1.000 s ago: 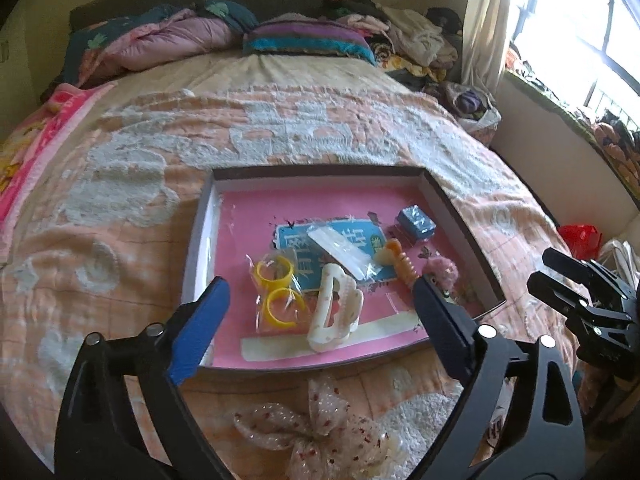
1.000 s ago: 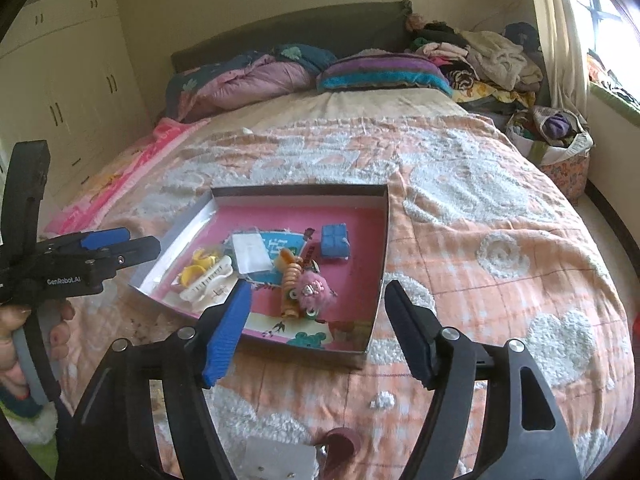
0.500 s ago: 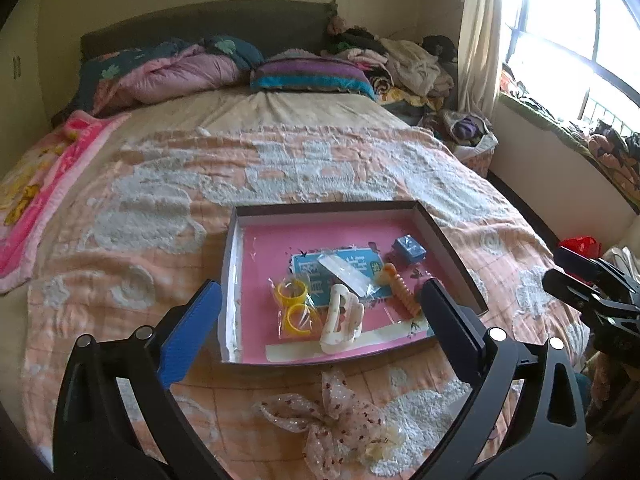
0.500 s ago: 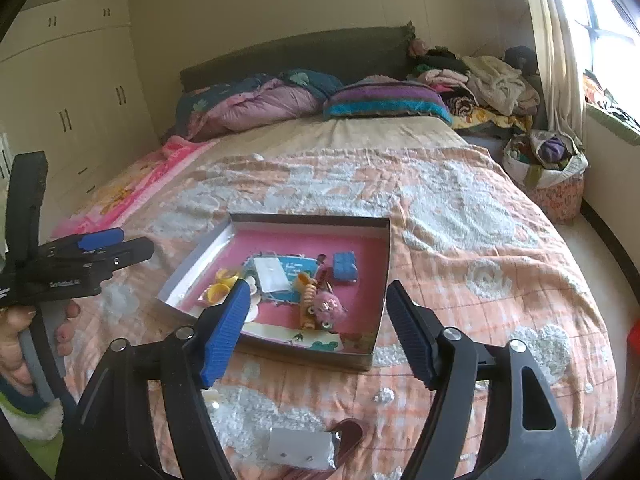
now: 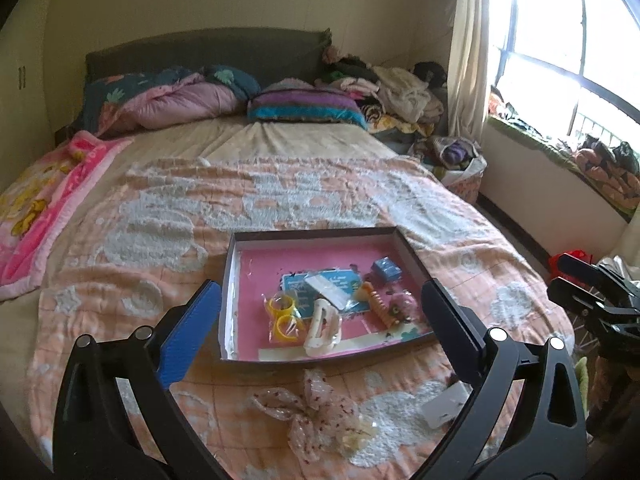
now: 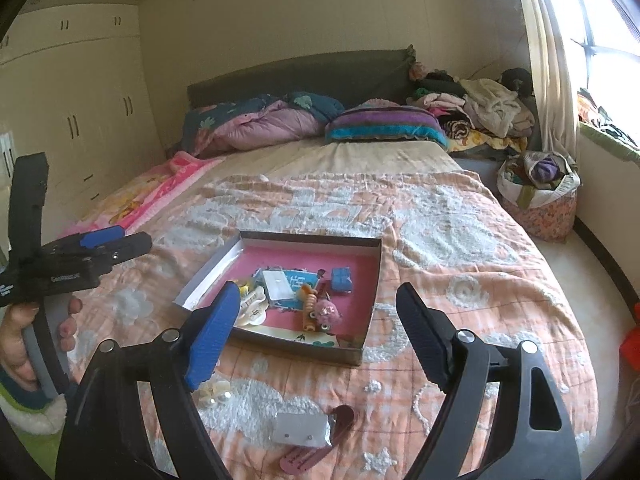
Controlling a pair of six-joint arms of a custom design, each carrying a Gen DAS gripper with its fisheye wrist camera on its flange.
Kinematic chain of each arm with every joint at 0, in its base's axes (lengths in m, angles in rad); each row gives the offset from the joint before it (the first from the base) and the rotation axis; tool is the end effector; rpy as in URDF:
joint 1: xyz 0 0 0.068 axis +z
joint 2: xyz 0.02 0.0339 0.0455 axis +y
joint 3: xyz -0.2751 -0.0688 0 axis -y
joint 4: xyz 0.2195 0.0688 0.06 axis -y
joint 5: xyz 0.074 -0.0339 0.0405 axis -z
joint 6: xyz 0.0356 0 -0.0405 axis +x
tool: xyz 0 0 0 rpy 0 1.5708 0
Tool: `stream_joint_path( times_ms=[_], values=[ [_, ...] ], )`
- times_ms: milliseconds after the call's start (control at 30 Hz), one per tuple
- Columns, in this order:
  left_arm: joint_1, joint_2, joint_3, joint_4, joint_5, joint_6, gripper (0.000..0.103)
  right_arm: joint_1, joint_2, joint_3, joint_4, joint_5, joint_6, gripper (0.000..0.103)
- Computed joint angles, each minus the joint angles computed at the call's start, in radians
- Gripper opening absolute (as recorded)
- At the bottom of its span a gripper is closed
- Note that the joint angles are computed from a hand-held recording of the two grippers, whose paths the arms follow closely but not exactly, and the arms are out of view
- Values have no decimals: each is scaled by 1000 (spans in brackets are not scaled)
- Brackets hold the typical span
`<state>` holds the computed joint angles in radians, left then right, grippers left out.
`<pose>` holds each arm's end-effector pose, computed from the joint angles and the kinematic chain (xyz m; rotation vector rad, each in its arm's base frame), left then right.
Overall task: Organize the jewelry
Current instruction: 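Move both tools back from the box toward the remaining jewelry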
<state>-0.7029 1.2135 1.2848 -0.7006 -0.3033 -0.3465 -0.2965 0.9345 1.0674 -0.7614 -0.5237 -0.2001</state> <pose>0.1791 -0.1378 0.3832 0.2189 2.1685 -0.2666 0.1496 -0.0271 0.3617 -0.1850 2.1096 0.2824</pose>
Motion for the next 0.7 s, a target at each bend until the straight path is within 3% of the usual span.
stream_joint_path(
  times_ms=[700],
  values=[
    [-252,-39,-79,-70,-123,-170,93,-304,-62,17,-260,-237,-280,79]
  ],
)
